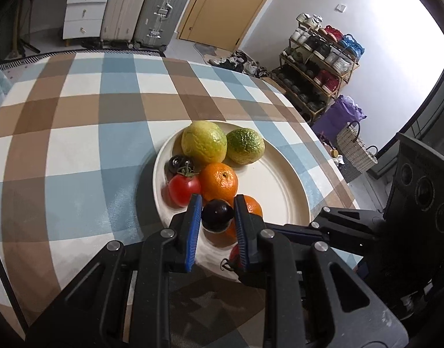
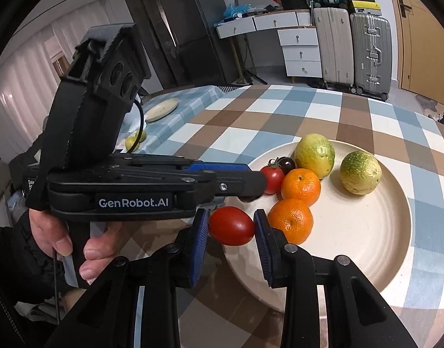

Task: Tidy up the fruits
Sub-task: 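Carry the tomato and plum onto the white plate and open both tools, then withdraw both tools toward the two small brown fruits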

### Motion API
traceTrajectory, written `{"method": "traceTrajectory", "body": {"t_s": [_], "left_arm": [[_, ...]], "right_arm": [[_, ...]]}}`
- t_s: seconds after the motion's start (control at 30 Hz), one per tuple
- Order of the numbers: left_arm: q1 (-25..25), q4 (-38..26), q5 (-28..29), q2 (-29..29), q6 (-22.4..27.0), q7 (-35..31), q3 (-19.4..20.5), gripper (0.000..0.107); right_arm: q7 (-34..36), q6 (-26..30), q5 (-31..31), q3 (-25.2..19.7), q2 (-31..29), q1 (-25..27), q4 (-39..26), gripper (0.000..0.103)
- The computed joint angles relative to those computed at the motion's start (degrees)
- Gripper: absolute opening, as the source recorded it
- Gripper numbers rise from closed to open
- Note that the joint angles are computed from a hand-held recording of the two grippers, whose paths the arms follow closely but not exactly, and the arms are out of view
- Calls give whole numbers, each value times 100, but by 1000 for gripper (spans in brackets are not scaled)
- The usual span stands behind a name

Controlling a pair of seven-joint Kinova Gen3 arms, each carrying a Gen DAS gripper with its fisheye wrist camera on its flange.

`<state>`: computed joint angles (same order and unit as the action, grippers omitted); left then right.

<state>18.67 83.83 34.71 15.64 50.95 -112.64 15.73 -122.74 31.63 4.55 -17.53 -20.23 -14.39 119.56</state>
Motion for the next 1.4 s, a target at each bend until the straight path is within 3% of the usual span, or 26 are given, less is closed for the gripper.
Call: {"method": "traceTrajectory", "body": {"t_s": [0.17, 0.43, 0.67, 0.83, 0.97, 1.03, 1.13, 1.2, 1.27, 1.4], "left_arm": [[-2, -49, 41, 98, -15, 17, 24, 20], [35, -73, -6, 146, -37, 55, 32, 20], [34, -83, -15, 188, 21, 62, 53, 20], [63, -94, -54, 162, 17, 107, 41, 23], [70, -54, -57, 50, -25, 182, 25, 35], [80, 18, -67, -74, -111, 219, 6, 39], [163, 176, -170, -345, -305, 338, -31, 56], [202, 303, -212, -551, -414, 350, -38, 67], [360, 422, -488, -795, -583, 575, -73, 69], [628, 625, -1065, -1260, -850, 1034, -82, 84]], "right_arm": [[-259, 141, 378, -312, 68, 215, -89, 33], [-448, 256, 540, -333, 4, 231, -24, 33], [-846, 435, 1009, -661, -17, 368, 13, 33], [-1044, 402, 1139, -665, -115, 352, 91, 41], [-1061, 291, 1042, -565, -442, 378, 227, 52], [-1063, 315, 960, -554, -613, 458, 267, 52], [-1037, 342, 775, -493, -967, 573, 360, 55], [-1041, 366, 657, -512, -1251, 706, 432, 69], [-1072, 444, 530, -554, -1560, 881, 481, 74], [-1024, 734, 243, -561, -2006, 1106, 467, 85]]}}
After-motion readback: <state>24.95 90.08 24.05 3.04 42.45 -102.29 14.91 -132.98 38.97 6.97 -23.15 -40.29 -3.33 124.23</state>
